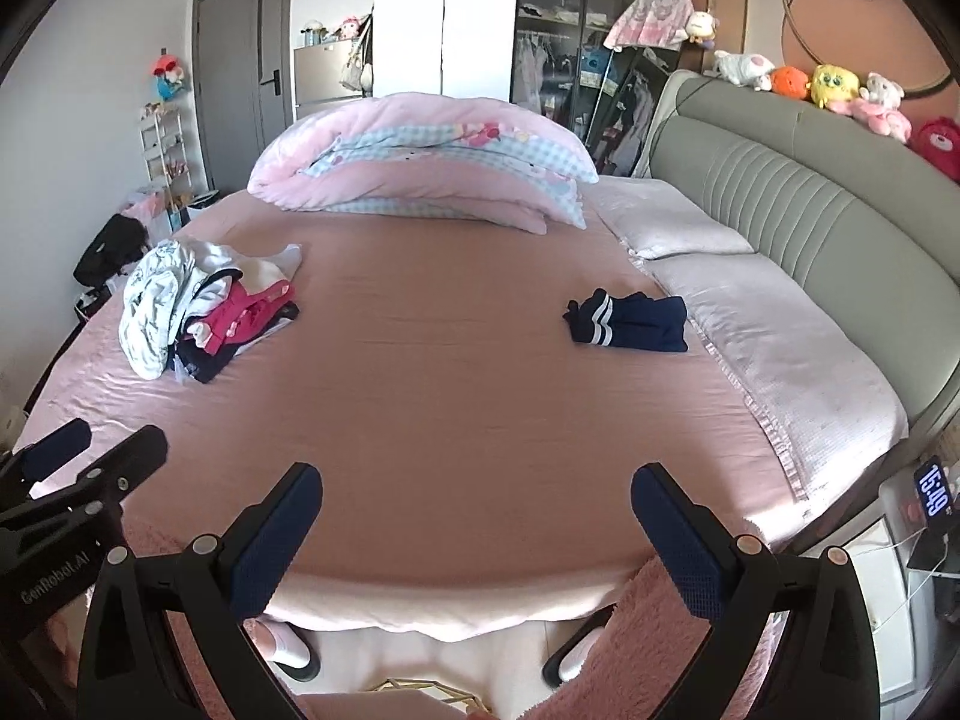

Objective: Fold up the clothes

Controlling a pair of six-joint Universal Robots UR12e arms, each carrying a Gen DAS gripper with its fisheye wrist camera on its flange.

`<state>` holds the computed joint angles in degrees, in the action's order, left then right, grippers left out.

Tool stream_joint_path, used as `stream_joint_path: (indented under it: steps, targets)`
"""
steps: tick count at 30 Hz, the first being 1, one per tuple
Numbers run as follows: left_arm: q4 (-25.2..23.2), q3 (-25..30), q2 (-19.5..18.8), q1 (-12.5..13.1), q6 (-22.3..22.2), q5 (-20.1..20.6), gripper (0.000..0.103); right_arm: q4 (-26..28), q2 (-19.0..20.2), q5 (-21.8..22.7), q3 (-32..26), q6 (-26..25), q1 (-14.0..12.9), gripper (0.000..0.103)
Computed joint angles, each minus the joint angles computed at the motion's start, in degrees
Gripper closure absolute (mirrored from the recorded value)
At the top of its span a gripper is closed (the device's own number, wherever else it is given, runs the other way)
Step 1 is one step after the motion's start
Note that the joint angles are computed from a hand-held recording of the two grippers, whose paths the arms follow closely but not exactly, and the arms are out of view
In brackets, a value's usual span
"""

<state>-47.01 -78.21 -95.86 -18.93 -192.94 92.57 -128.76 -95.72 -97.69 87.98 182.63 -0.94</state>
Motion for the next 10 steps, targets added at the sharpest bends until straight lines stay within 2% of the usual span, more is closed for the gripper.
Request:
stream_joint_path:
  steps: [10]
  targets:
    - [0.0, -0.1, -0.4, -0.4, -1.0, 0.3, 0.018, 0.8, 0.4, 2.2, -0.2, -0.4, -0.4, 0.0]
